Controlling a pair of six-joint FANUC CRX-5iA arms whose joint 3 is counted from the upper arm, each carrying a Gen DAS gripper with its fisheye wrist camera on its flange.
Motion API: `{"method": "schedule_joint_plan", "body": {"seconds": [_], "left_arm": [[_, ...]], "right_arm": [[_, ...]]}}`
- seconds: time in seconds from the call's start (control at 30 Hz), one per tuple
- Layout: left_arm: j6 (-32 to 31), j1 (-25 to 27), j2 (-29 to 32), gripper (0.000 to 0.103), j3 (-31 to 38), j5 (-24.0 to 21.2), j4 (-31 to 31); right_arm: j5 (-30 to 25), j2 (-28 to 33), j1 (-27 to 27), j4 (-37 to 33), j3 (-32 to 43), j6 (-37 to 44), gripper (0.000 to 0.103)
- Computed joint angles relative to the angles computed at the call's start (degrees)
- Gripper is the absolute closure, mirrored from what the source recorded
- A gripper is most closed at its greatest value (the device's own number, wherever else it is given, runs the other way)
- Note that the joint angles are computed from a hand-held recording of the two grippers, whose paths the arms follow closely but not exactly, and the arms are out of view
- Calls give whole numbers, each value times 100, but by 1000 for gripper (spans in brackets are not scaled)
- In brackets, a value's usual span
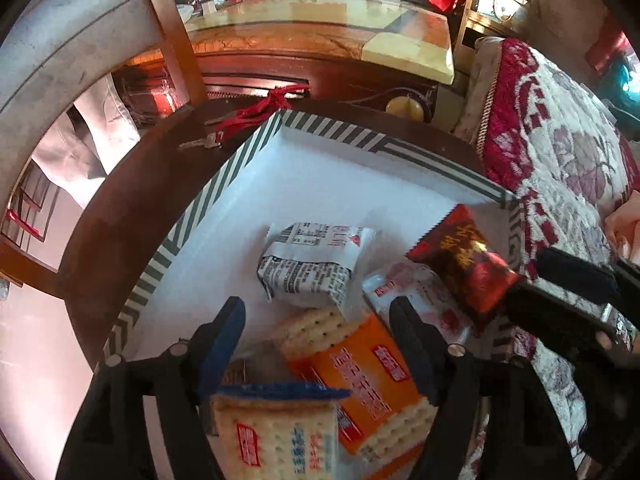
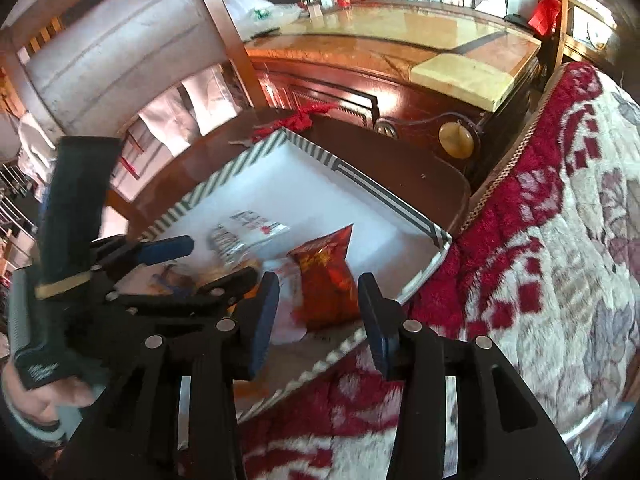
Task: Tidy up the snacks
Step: 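Drop white packet into box with left tool while right tool drops red packet, then move both open tools back to the snack pile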
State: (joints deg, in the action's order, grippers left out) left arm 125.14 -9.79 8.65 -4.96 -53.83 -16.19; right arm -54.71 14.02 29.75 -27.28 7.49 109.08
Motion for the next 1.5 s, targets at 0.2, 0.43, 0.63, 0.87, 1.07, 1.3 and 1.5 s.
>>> {"method": "schedule_joint_plan", "body": {"seconds": [0.2, 0.43, 0.63, 0.87, 1.07, 1.3, 1.5], "left_arm": [[353, -295, -308, 22, -17, 30, -282], [385, -783, -316, 20, 160, 70, -244], [62, -1201, -152, 19, 280, 210, 357], [-26, -1767, 331, 19, 784, 110, 325], [-242, -1957, 736, 19, 1181, -20, 444], [-307, -2006, 927, 19, 1315, -150, 507], [-228, -1919, 846, 19, 1159, -214, 475]], "right_arm": [[176, -898, -332, -220, -867, 291, 63], [156, -1628, -746, 0, -1725, 99, 57], [-8, -2100, -1317, 285, -2206, 26, 57], [13, -2344, -2112, 681, -2562, -394, 53], [4, -2176, -2567, 676, -2520, -575, 53], [130, -1959, -2705, 450, -2426, -206, 53], [-137, -1245, -2826, -39, -1654, 684, 53]]}}
